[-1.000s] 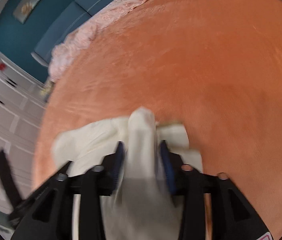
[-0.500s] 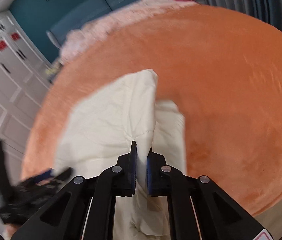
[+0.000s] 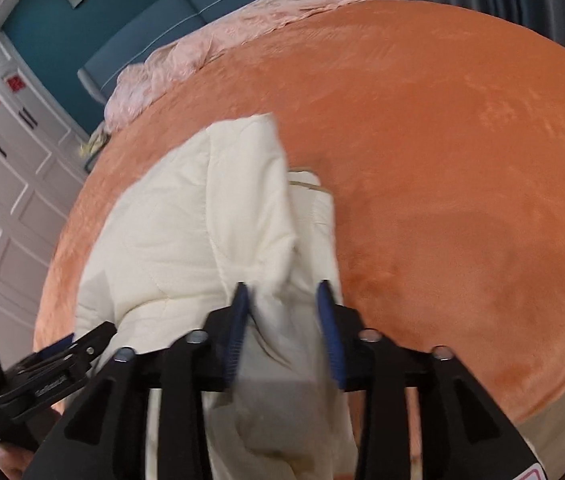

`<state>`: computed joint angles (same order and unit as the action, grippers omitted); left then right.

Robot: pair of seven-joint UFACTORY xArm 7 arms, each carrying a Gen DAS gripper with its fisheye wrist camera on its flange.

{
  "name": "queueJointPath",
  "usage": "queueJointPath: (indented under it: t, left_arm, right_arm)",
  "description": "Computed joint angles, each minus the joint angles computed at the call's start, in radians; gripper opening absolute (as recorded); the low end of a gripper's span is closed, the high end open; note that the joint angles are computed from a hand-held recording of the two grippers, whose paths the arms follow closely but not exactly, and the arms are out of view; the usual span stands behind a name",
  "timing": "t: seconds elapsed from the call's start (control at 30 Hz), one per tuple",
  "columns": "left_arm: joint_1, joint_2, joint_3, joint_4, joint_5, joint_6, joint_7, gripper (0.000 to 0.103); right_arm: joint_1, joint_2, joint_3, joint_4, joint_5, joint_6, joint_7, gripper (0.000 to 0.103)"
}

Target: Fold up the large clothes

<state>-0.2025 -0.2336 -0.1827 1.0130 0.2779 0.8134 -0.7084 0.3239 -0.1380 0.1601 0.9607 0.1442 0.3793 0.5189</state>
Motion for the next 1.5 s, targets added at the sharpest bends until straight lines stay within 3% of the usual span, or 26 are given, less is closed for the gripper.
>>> queueJointPath:
  t: [0.07, 0.17, 0.27, 0.47, 0.73, 0.83, 0.93, 1.0, 1.07, 1.1, 1.17, 1.37, 1.5]
  left_arm:
    - [-0.001, -0.003, -0.002, 0.007, 0.000, 0.013, -0.003, 0.092]
    - [-0.005, -0.016, 0.006, 0.015, -0.028, 0.032, 0.009, 0.092]
    - [-0.006, -0.037, 0.029, 0.003, -0.089, 0.023, 0.049, 0.096]
    - [-0.001, -0.098, 0.104, -0.095, -0.319, -0.065, 0.133, 0.098]
    - [-0.024, -0.104, 0.150, -0.218, -0.580, -0.258, 0.243, 0.098]
    - [-0.017, -0.096, 0.137, -0.223, -0.589, -0.282, 0.235, 0.098]
    - [0.012, -0.087, 0.097, -0.189, -0.503, -0.251, 0.190, 0.098]
    - [0.031, -0.094, 0.065, -0.164, -0.410, -0.219, 0.161, 0.085]
    - [0.035, -0.099, 0.048, -0.130, -0.350, -0.178, 0.145, 0.074]
    - [0.034, -0.104, 0.045, -0.117, -0.331, -0.162, 0.144, 0.066]
    - [0.038, -0.116, 0.034, -0.088, -0.278, -0.133, 0.142, 0.059]
    - [0.057, -0.190, 0.018, -0.043, -0.164, -0.134, 0.161, 0.052]
    - [0.085, -0.242, 0.013, -0.021, -0.113, -0.139, 0.183, 0.049]
  right_arm:
    - [-0.008, -0.033, -0.001, -0.015, -0.006, 0.032, 0.031, 0.059]
    - [0.000, -0.067, -0.022, -0.041, 0.050, 0.045, 0.008, 0.070]
    - [0.027, -0.050, -0.063, -0.029, 0.167, 0.088, -0.101, 0.074]
    - [0.048, 0.018, -0.090, 0.003, 0.488, 0.127, -0.349, 0.078]
    - [0.015, 0.067, -0.062, 0.031, 0.693, 0.150, -0.536, 0.081]
    - [0.005, 0.091, -0.056, 0.050, 0.805, 0.163, -0.632, 0.081]
    - [-0.001, 0.109, -0.039, 0.064, 0.893, 0.156, -0.722, 0.065]
    - [0.000, 0.099, -0.022, 0.060, 0.847, 0.119, -0.705, 0.052]
    - [0.008, 0.066, -0.003, 0.045, 0.719, 0.071, -0.619, 0.037]
    - [0.012, 0.052, 0.000, 0.040, 0.675, 0.059, -0.585, 0.035]
    - [0.023, 0.023, 0.004, 0.029, 0.607, 0.036, -0.521, 0.031]
    - [0.047, -0.037, 0.030, 0.043, 0.356, -0.022, -0.307, 0.026]
    - [0.042, -0.007, 0.061, 0.151, 0.139, -0.038, -0.151, 0.026]
